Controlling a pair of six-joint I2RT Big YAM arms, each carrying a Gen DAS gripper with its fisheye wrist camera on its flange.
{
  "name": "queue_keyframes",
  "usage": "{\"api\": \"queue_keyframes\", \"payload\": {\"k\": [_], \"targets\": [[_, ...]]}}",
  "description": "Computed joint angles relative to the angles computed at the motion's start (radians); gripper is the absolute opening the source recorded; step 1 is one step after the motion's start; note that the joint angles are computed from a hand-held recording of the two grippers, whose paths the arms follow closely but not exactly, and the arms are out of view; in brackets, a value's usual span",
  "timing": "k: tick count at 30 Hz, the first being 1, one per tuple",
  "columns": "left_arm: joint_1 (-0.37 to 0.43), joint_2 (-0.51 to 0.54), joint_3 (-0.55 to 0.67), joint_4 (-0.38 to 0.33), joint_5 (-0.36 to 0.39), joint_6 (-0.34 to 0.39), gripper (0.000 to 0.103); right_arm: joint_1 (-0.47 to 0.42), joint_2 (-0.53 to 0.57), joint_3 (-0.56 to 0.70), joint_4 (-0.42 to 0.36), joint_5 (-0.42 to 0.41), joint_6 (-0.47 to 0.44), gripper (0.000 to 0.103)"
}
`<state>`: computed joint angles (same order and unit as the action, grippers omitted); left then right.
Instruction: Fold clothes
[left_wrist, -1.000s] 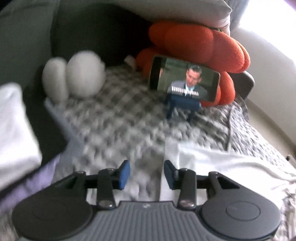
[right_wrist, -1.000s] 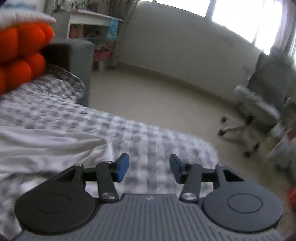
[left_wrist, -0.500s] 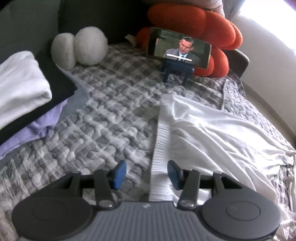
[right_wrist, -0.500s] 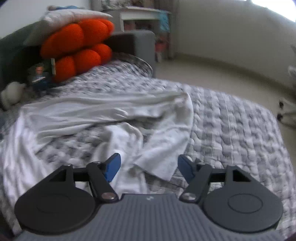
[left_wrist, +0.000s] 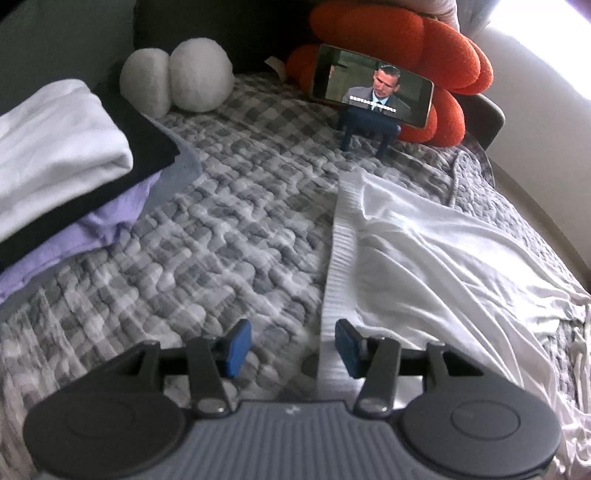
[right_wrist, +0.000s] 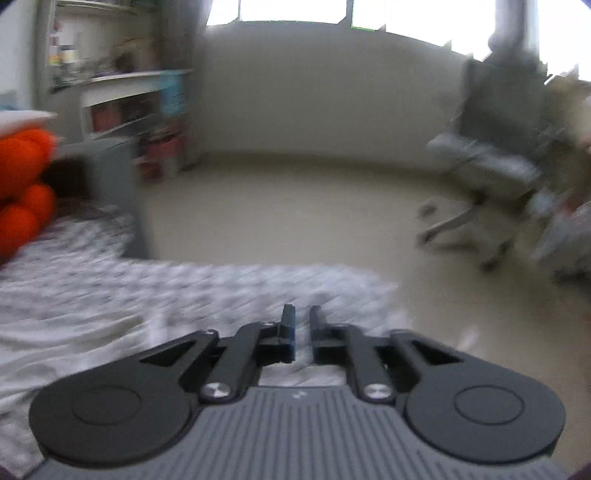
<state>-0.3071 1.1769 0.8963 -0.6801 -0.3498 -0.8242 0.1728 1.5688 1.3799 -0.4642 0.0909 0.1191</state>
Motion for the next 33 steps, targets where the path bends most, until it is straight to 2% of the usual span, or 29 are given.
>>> {"api": "queue_keyframes", "payload": {"k": [1,2,4,7,8,9,10,11,13,16,21,26,28,30,31,32,33], "targets": [[-0.004,0.001,0.000,-0.002,0.001,-0.005,0.054,0.007,-0.004,-0.014,-0.014,-0.069,-0.028,0.035],[-0.007,0.003,0.000,-0.004,0.002,-0.011,0.054,0.024,-0.015,-0.046,-0.005,-0.118,-0.065,0.057],[-0.015,0.010,0.003,-0.009,0.001,-0.008,0.055,0.075,-0.047,-0.132,0.056,-0.156,-0.115,0.063],[-0.022,0.020,0.016,-0.020,-0.006,0.013,0.055,0.122,-0.037,-0.152,0.061,-0.160,-0.127,0.063],[-0.023,0.021,0.018,-0.019,-0.004,0.020,0.055,0.135,-0.029,-0.151,0.060,-0.148,-0.125,0.058],[-0.023,0.022,0.021,-0.019,-0.005,0.027,0.055,0.147,-0.021,-0.150,0.059,-0.137,-0.122,0.047],[-0.024,0.020,0.022,-0.020,-0.007,0.028,0.055,0.147,-0.003,-0.130,0.032,-0.120,-0.097,0.009],[-0.024,0.018,0.022,-0.021,-0.009,0.030,0.055,0.136,0.009,-0.115,0.008,-0.115,-0.064,0.004],[-0.021,0.011,0.016,-0.022,-0.005,0.023,0.055,0.106,0.007,-0.106,0.003,-0.130,-0.023,0.004],[-0.018,0.000,0.002,-0.025,0.008,0.009,0.055,0.083,-0.015,-0.102,0.007,-0.047,-0.048,0.004],[-0.021,-0.023,-0.017,-0.040,0.004,0.017,0.054,0.018,-0.043,-0.070,0.073,0.039,-0.033,0.004],[-0.013,-0.046,-0.021,-0.049,-0.001,0.037,0.054,-0.030,0.033,0.061,0.089,0.120,0.013,0.004],[-0.008,-0.046,-0.019,-0.053,0.006,0.038,0.054,-0.037,0.109,0.152,0.046,0.159,0.043,0.004],[-0.005,-0.046,-0.019,-0.056,0.012,0.033,0.054,-0.037,0.198,0.260,-0.036,0.220,0.063,0.005],[-0.006,-0.048,-0.019,-0.057,0.012,0.031,0.054,-0.033,0.228,0.298,-0.081,0.246,0.063,0.012],[-0.007,-0.051,-0.020,-0.059,0.011,0.029,0.054,-0.029,0.251,0.327,-0.124,0.266,0.062,0.013],[-0.007,-0.056,-0.022,-0.060,0.012,0.031,0.054,-0.025,0.241,0.310,-0.119,0.251,0.064,0.013]]}}
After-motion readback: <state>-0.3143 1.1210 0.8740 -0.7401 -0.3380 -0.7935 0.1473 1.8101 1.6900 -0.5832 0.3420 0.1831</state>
